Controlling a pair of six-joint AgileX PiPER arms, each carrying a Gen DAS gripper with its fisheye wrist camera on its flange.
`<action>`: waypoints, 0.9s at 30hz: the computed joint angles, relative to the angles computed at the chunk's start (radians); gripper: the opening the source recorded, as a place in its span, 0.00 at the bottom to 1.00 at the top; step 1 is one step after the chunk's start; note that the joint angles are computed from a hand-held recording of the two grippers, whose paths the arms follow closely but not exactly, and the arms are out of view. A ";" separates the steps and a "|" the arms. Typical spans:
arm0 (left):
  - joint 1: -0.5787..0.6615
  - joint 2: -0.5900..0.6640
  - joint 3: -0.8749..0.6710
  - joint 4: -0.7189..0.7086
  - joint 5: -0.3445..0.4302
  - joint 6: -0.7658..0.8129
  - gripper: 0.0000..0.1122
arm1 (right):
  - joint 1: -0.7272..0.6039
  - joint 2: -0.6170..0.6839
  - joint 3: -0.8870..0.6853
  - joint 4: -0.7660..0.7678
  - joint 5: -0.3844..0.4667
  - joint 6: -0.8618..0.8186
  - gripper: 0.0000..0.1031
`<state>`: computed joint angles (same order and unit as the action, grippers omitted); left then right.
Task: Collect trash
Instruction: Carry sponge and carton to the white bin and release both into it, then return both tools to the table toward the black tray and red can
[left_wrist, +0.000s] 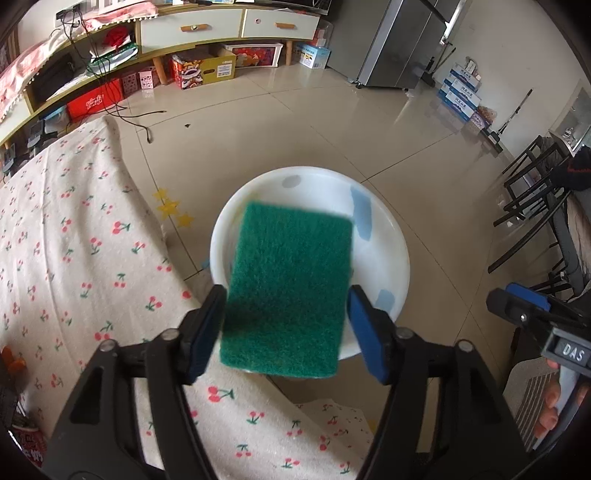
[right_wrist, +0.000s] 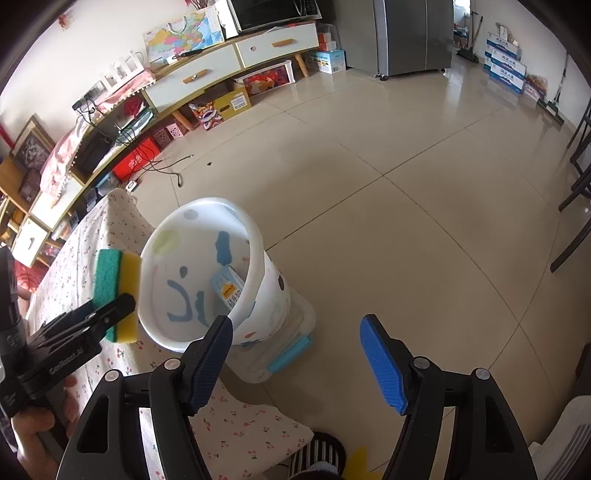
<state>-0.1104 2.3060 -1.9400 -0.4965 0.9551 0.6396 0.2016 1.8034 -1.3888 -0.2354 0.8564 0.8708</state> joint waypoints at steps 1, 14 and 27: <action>-0.001 -0.011 0.018 0.001 -0.019 0.000 0.71 | 0.005 0.001 -0.006 -0.009 0.009 0.004 0.73; 0.090 -0.111 0.119 -0.002 -0.060 0.060 0.78 | 0.048 0.013 -0.043 -0.060 0.051 0.025 0.76; 0.275 -0.237 0.263 -0.047 -0.075 0.173 0.80 | 0.160 0.066 -0.183 -0.112 0.125 0.042 0.80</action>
<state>0.1645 2.0694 -1.6768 -0.5433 0.8801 0.8126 0.3620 1.8693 -1.5721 -0.3469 0.9813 0.9126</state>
